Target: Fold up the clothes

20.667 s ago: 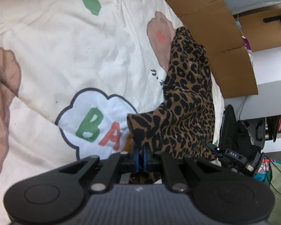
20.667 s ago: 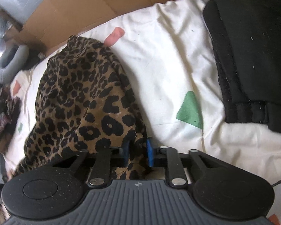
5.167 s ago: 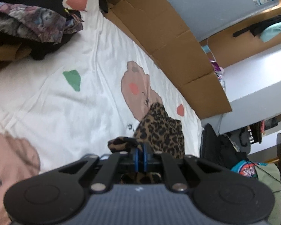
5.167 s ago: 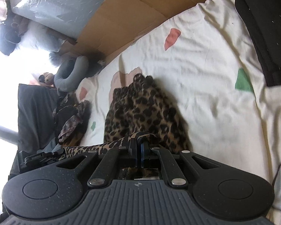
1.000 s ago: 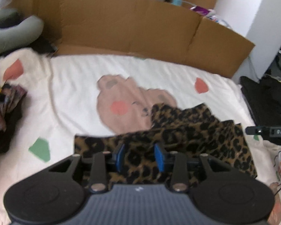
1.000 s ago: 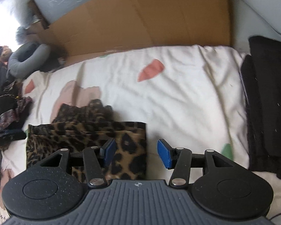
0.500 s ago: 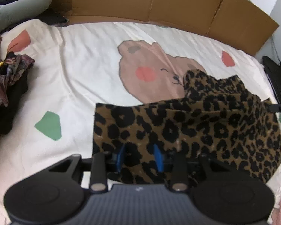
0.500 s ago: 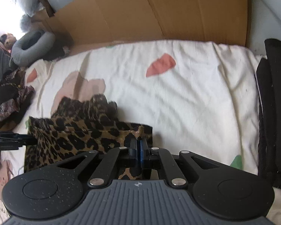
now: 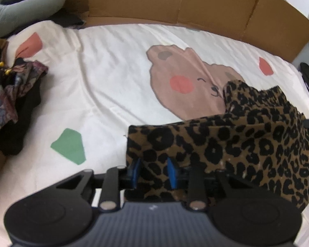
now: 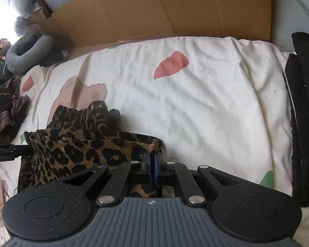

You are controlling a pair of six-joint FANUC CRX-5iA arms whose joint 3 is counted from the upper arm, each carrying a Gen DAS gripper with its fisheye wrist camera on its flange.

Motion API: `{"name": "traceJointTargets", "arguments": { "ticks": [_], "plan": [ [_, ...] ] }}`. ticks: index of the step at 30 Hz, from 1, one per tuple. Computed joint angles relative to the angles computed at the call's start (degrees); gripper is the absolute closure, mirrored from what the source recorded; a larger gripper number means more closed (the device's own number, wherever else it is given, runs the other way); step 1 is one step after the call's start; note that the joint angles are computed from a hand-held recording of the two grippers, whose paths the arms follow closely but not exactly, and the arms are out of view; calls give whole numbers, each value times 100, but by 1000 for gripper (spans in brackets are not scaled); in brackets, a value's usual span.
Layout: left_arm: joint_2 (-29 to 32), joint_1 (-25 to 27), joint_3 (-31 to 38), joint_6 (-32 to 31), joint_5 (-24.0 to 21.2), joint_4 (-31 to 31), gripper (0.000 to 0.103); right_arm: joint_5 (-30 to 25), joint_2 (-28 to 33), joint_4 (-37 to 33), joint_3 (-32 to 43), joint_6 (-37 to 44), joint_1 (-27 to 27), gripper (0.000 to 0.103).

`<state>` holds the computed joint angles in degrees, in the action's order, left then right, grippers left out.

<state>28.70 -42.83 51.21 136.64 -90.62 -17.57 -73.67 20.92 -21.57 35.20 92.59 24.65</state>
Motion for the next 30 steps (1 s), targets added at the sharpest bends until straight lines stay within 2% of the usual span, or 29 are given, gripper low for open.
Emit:
{"name": "traceJointTargets", "arguments": {
  "ticks": [3, 7, 9, 12, 16, 20, 22, 23, 24, 26, 27, 28, 29, 30],
  "plan": [
    [28, -80, 155, 72, -173, -215, 72, 41, -46, -120, -23, -258, -98, 96],
    [-138, -113, -7, 342, -23, -335, 69, 103, -137, -228, -89, -256, -196, 72],
    [-201, -126, -70, 451, -4, -413, 67, 69, -141, -284, -76, -193, -236, 71],
    [-293, -111, -222, 615, 25, -443, 66, 44, -148, -331, -99, -200, -278, 65],
    [-333, -100, -357, 701, 39, -429, 66, 101, -180, -442, -180, -107, -287, 65],
    [-325, -104, -393, 711, 47, -475, 66, 7, -99, -566, -59, 92, -248, 69],
    [-326, -89, -429, 744, 119, -478, 66, -63, -21, -506, 43, 163, -187, 87],
    [-333, -81, -458, 737, 176, -470, 66, -98, 16, -440, 91, 188, -150, 90],
    [-342, -72, -493, 709, 254, -459, 66, -107, 37, -396, 119, 219, -125, 97],
    [-295, -63, -465, 565, 287, -476, 67, -66, 13, -446, 115, 260, -146, 101],
    [-247, -72, -410, 518, 237, -508, 70, -26, -15, -478, 94, 273, -161, 102],
    [-244, -68, -434, 527, 283, -513, 82, 12, -40, -506, 77, 280, -175, 102],
    [-234, -68, -434, 544, 300, -520, 89, 61, -69, -518, 49, 278, -183, 102],
    [-220, -70, -424, 561, 305, -529, 92, 109, -97, -531, 24, 274, -192, 102]
  ]
}}
